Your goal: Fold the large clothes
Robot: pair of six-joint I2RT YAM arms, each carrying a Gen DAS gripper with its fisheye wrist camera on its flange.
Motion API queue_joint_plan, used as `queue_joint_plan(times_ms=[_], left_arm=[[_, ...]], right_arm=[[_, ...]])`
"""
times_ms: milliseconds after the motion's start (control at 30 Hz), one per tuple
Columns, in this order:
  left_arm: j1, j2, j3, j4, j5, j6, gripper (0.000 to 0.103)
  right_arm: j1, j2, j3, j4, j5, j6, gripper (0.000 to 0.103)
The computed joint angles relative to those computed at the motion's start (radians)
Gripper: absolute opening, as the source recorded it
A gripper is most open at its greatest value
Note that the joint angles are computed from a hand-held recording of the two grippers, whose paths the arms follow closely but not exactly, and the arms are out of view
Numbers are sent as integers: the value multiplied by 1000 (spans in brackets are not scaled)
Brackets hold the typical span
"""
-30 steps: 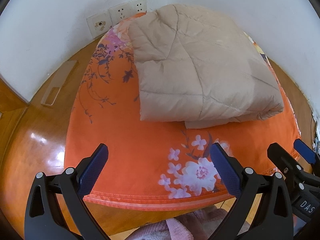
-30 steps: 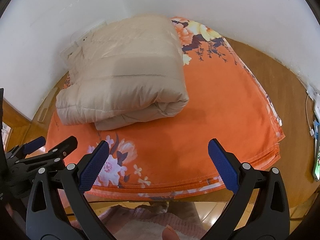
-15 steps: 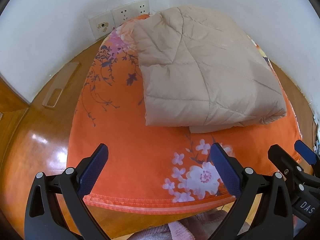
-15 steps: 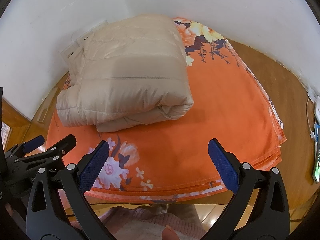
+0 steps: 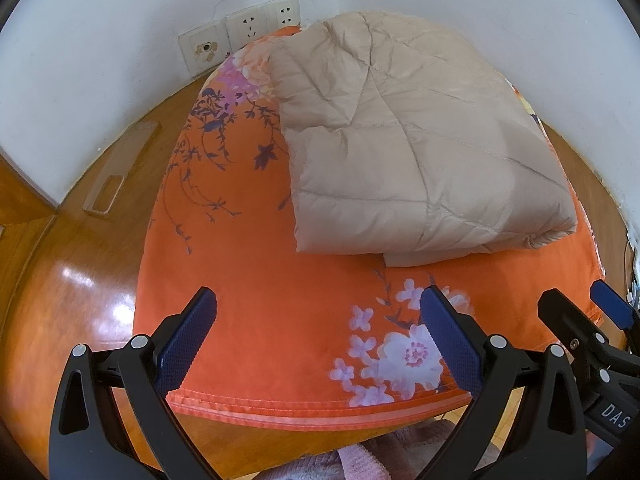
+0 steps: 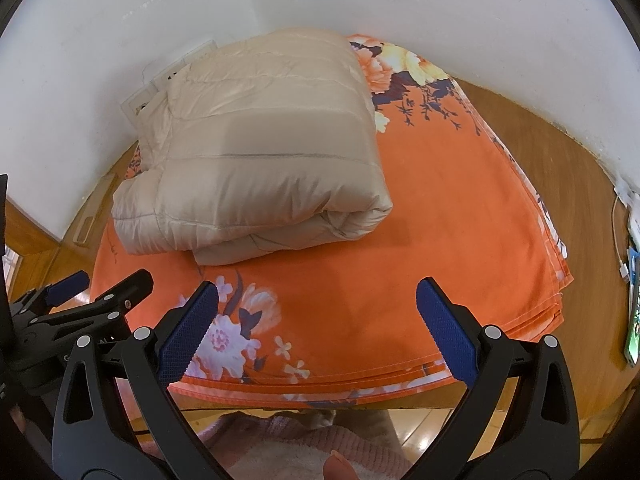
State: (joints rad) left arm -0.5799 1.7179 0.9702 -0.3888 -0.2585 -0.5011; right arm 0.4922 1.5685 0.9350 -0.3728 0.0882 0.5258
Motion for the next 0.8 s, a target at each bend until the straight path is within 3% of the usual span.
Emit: queue_joint_plan(times_ms=[800], left_arm=[[3, 0, -11, 16, 10, 5, 97]], right_arm=[[10, 10, -2, 3, 5, 16, 99]])
